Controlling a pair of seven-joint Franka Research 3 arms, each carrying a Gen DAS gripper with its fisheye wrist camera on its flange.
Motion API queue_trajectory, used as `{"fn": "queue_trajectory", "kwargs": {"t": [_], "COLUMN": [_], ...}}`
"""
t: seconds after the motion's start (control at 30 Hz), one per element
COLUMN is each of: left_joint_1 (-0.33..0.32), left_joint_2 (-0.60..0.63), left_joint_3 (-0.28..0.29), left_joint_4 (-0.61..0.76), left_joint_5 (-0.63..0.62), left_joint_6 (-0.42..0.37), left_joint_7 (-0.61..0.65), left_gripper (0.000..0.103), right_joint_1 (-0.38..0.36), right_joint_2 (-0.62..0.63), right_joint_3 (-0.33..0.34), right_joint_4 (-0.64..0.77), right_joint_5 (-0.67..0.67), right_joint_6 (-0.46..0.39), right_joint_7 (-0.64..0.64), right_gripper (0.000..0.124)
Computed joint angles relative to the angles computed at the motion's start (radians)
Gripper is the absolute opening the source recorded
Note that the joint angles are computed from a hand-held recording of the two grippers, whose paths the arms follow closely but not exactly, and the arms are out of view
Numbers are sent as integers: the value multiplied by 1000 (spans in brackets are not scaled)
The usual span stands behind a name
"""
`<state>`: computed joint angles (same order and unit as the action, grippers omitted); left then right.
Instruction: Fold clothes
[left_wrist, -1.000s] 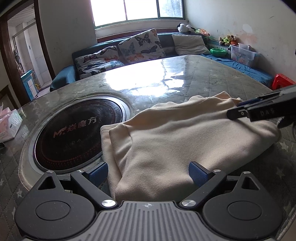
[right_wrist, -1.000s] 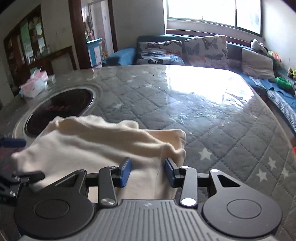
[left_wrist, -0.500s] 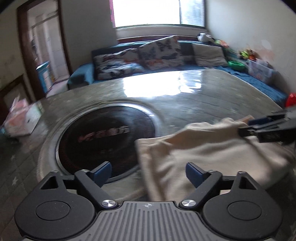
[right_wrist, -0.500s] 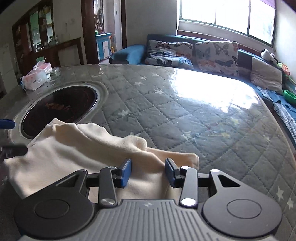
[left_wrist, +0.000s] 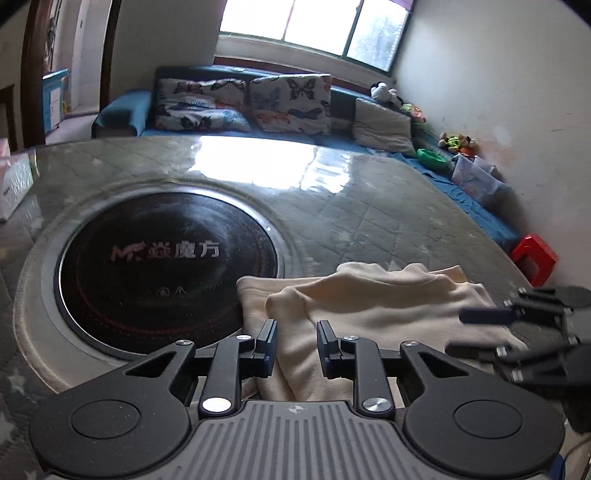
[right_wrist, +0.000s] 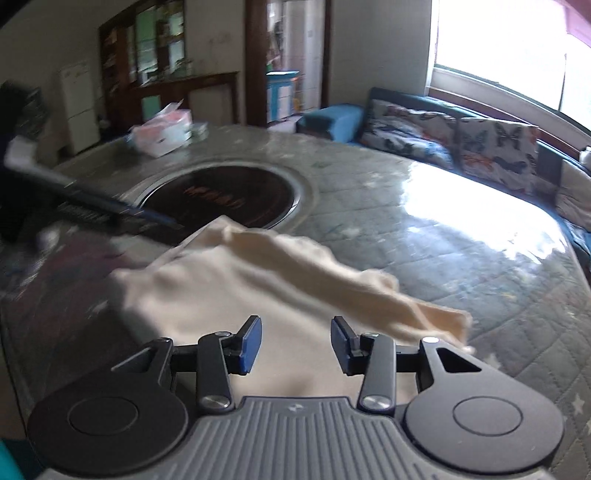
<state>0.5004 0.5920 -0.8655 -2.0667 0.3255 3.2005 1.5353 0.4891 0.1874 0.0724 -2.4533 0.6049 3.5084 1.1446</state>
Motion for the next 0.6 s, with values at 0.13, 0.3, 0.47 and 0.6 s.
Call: {"fn": "queue_trajectory", "kwargs": {"t": [0.13, 0.3, 0.47, 0.6], "left_joint_1": [1, -32, -30, -160], "left_joint_2": [27, 41, 60, -44], "left_joint_3": [-8, 19, 9, 160], "left_joint_4": [25, 52, 56, 0], "left_joint_5": [-23, -65, -75, -43], "left_joint_6": [-34, -48, -33, 120], "left_joint_7": [4, 21, 55, 10], "left_gripper": [26, 30, 5, 5], "right_joint_1": [24, 8, 21, 38], "right_joint_2": [6, 5, 8, 5], "right_joint_3": [-12, -1, -11, -24], "right_joint_4": [0, -12, -10, -8], "right_joint_5": [37, 17, 32, 61], "right_joint_6": [-17, -12, -12, -19], "right_joint_7": [-24, 7, -1, -27], "right_gripper": [45, 46, 47, 48]}}
